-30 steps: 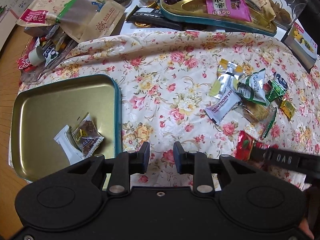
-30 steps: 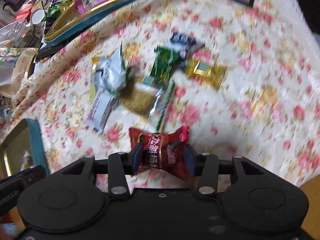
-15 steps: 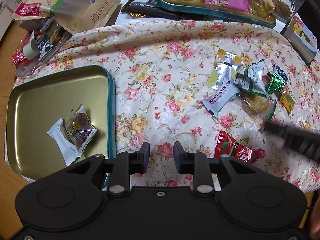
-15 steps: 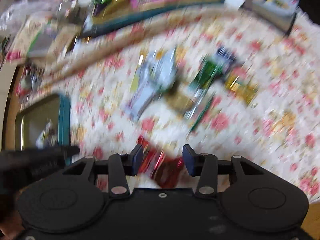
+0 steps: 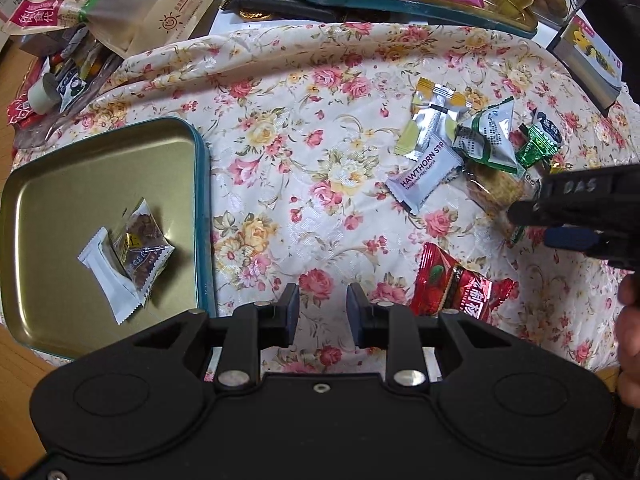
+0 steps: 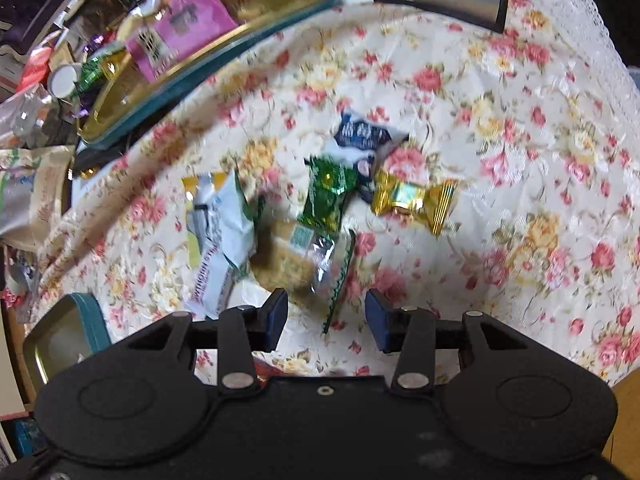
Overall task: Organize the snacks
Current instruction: 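Grasp the red candy packet with the left tool while the right tool grasps the gold candy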
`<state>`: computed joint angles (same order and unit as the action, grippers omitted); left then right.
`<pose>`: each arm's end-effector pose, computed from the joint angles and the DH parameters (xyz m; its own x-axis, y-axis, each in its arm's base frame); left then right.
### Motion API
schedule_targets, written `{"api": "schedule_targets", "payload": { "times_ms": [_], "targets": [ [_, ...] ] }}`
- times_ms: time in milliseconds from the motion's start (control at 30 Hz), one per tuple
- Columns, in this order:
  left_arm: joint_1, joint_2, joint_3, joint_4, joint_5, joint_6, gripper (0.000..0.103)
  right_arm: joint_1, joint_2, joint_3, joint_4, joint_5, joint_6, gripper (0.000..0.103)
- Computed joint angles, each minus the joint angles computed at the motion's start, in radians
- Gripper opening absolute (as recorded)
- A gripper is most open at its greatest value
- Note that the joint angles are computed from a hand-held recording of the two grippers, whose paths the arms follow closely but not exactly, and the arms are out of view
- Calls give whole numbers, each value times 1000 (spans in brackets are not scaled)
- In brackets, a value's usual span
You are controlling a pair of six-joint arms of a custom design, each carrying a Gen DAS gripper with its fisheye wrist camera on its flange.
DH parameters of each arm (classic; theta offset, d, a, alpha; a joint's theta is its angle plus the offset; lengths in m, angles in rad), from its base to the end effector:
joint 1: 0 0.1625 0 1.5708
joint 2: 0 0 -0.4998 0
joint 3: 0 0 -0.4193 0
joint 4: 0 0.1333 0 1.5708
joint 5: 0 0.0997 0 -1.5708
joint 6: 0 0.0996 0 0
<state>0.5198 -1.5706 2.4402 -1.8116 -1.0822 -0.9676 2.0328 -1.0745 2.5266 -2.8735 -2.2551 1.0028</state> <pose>-0.1705 -0.3050 0.2122 -0.6909 0.1817 -0.6997 0.2343 0.9719 0.0210 0.2300 -0.3041 0.0945 -0.7221 0.5151 0.4617 0.3122 0.8383 -0.4469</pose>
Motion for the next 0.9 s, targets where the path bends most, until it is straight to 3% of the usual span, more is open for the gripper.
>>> {"api": "schedule_targets", "payload": {
  "times_ms": [167, 333, 600, 767, 900],
  "targets": [
    [10, -23, 4, 4, -7, 14, 37, 16, 24, 7, -19, 76, -51, 45],
    [10, -15, 25, -50, -67, 33, 37, 74, -6, 5, 27, -32, -20, 45],
    [-75, 58, 97, -266, -152, 169, 45, 36, -137, 59, -30, -130, 129, 46],
    [-38, 70, 115, -346, -266, 197, 45, 34, -154, 68, -54, -103, 83, 46],
    [-26, 102, 121, -346, -282, 157, 45, 55, -141, 59, -49, -130, 46, 46]
  ]
}}
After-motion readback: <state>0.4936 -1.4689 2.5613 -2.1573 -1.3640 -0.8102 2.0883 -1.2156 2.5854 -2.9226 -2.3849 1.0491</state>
